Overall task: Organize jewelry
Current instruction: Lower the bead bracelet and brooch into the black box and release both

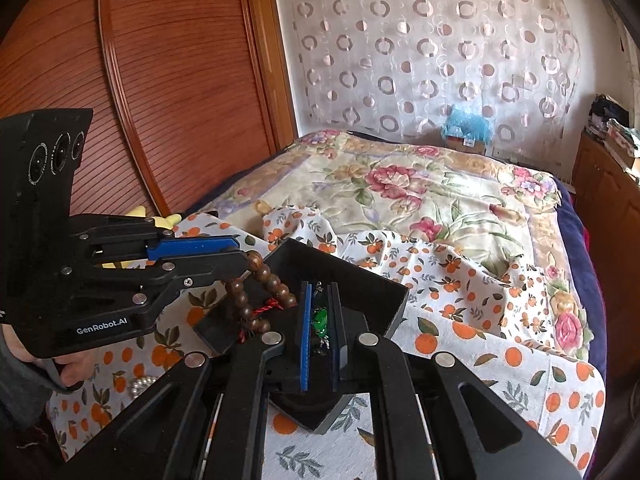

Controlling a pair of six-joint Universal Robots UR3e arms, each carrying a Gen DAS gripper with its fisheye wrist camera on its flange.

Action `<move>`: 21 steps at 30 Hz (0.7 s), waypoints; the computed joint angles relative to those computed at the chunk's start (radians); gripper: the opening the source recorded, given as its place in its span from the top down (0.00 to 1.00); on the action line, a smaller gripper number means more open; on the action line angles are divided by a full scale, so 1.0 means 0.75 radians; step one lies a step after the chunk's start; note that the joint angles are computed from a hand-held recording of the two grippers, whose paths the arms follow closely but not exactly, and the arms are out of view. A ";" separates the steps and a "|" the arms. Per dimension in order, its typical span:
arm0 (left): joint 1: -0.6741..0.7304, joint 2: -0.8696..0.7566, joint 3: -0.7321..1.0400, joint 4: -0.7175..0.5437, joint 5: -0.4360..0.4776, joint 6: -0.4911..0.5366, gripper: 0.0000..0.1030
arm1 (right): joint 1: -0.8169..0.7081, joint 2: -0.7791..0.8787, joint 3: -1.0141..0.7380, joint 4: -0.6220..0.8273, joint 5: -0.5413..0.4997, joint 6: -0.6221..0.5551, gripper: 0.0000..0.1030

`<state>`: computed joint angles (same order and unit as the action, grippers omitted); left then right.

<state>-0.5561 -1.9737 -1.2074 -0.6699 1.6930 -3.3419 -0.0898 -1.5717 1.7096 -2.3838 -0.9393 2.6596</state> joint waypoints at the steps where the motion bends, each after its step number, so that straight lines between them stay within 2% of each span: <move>1: 0.002 0.000 -0.009 0.007 -0.001 0.001 0.88 | 0.002 0.003 -0.004 0.002 -0.002 0.000 0.91; 7: 0.007 0.006 -0.033 0.019 -0.013 -0.005 0.88 | 0.012 0.024 -0.008 -0.011 -0.022 0.009 0.91; 11: 0.011 -0.003 -0.035 0.022 -0.026 -0.010 0.88 | 0.019 0.030 0.007 -0.049 -0.037 0.026 0.86; 17: -0.010 0.004 -0.055 0.046 0.006 -0.005 0.87 | -0.019 -0.044 0.089 -0.060 -0.024 0.015 0.85; 21: -0.019 0.069 -0.127 0.067 0.026 -0.012 0.71 | -0.069 -0.167 0.191 -0.035 -0.009 -0.018 0.85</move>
<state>-0.5704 -1.9221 -1.3023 -0.6199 1.7124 -3.3510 -0.1417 -1.6970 1.8531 -2.4100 -0.9462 2.6464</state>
